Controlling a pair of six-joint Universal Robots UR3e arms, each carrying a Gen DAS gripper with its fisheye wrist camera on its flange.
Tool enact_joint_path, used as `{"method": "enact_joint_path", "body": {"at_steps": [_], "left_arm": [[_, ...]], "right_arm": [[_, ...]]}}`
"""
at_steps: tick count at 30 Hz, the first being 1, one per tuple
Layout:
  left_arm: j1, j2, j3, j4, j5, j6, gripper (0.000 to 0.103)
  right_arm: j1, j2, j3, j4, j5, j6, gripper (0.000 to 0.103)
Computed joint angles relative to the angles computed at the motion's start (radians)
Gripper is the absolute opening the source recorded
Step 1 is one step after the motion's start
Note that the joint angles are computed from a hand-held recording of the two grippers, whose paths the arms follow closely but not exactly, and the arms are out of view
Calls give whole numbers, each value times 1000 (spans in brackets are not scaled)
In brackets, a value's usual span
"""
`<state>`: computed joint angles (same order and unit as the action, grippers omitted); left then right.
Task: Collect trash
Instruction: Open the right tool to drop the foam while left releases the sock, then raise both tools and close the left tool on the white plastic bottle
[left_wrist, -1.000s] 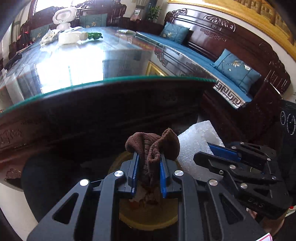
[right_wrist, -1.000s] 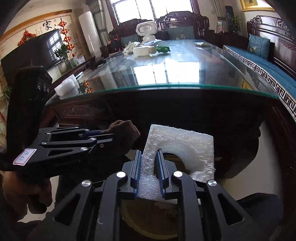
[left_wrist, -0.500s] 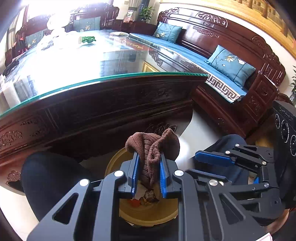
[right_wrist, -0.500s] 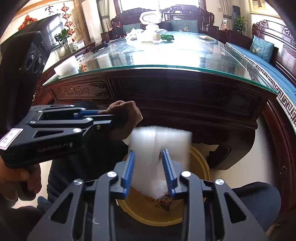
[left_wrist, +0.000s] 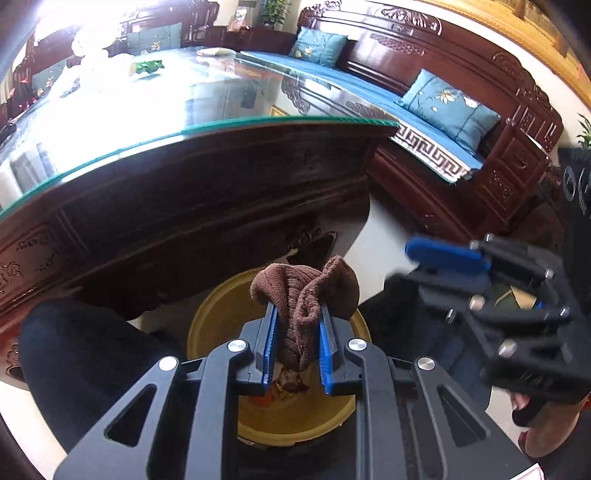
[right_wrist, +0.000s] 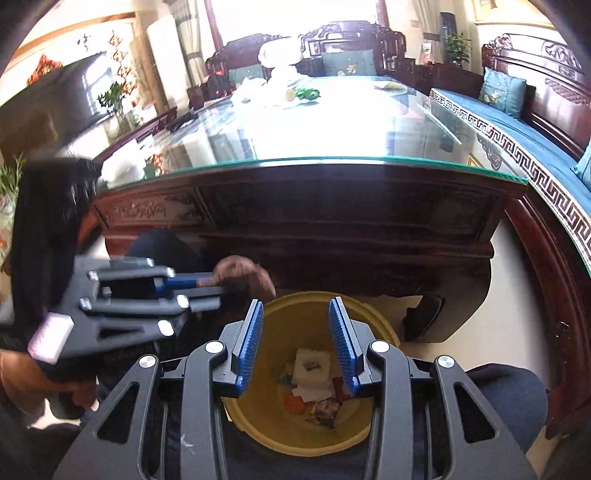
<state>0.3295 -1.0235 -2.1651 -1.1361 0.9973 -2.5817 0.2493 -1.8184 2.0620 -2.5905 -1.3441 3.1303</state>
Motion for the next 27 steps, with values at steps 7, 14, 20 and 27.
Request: {"method": "enact_joint_path", "body": {"at_steps": [7, 14, 20, 27], "left_arm": [[-88, -69, 1, 28, 24, -17, 25], [-119, -77, 6, -4, 21, 14, 37], [-129, -53, 10, -32, 12, 40, 56], [-104, -33, 19, -35, -6, 26, 56]], "right_arm": [[-54, -30, -8, -4, 23, -20, 45], [-86, -46, -18, 9, 42, -33, 46], [-86, -42, -25, 7, 49, -32, 46], [-74, -32, -40, 0, 50, -29, 46]]}}
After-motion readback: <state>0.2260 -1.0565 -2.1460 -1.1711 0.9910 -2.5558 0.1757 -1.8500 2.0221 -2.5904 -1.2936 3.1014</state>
